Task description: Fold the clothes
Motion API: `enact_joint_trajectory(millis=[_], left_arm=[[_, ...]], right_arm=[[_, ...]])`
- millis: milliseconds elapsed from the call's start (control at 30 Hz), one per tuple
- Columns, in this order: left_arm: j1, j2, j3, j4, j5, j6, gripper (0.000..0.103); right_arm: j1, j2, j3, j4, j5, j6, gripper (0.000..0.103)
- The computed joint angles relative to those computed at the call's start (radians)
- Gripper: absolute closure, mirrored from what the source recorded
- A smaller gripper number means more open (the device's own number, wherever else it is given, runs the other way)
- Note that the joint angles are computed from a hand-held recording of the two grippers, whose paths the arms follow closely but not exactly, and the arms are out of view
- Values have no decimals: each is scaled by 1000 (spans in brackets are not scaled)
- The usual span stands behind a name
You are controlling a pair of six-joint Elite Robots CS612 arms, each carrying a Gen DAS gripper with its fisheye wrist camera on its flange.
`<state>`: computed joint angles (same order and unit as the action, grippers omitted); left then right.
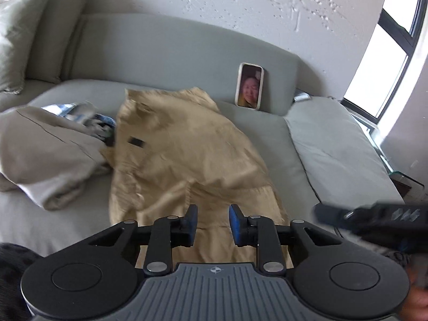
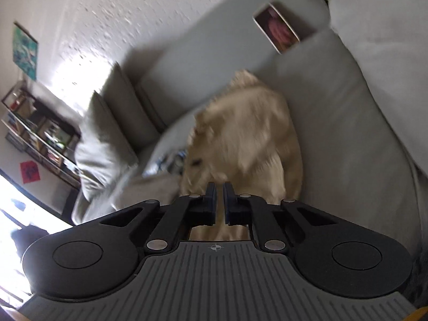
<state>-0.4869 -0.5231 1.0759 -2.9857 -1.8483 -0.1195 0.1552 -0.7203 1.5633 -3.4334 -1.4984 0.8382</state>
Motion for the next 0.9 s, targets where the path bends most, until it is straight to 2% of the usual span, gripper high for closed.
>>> enact_joint_trajectory(millis=[267, 433, 467, 567, 667, 700, 767, 867, 900], left_arm=[[-9, 49, -68, 36, 14, 10, 80], [-5, 117, -174, 34, -30, -15, 83], [-4, 135, -203, 42, -28, -33, 84], [0, 182, -284, 101, -10, -90, 86], [6, 218, -344, 198, 0, -128, 90], [10, 228, -353, 207, -4, -150, 89], [17, 241, -364, 209, -21, -192, 92], [22, 245, -372, 214, -37, -216, 92], [21, 243, -368, 214, -33, -209, 92]], right_arm=[[13, 28, -18, 65, -66, -82, 91], [17, 66, -93, 126, -110, -169, 91], [15, 79, -111, 119, -97, -170, 91], [14, 120, -169, 111, -93, -179, 90], [23, 151, -223, 190, -175, -255, 90], [21, 158, -229, 220, -187, -259, 90], [14, 167, -230, 257, -182, -245, 102], [-9, 170, -210, 204, -112, -147, 103], [-10, 169, -210, 205, -107, -152, 103]])
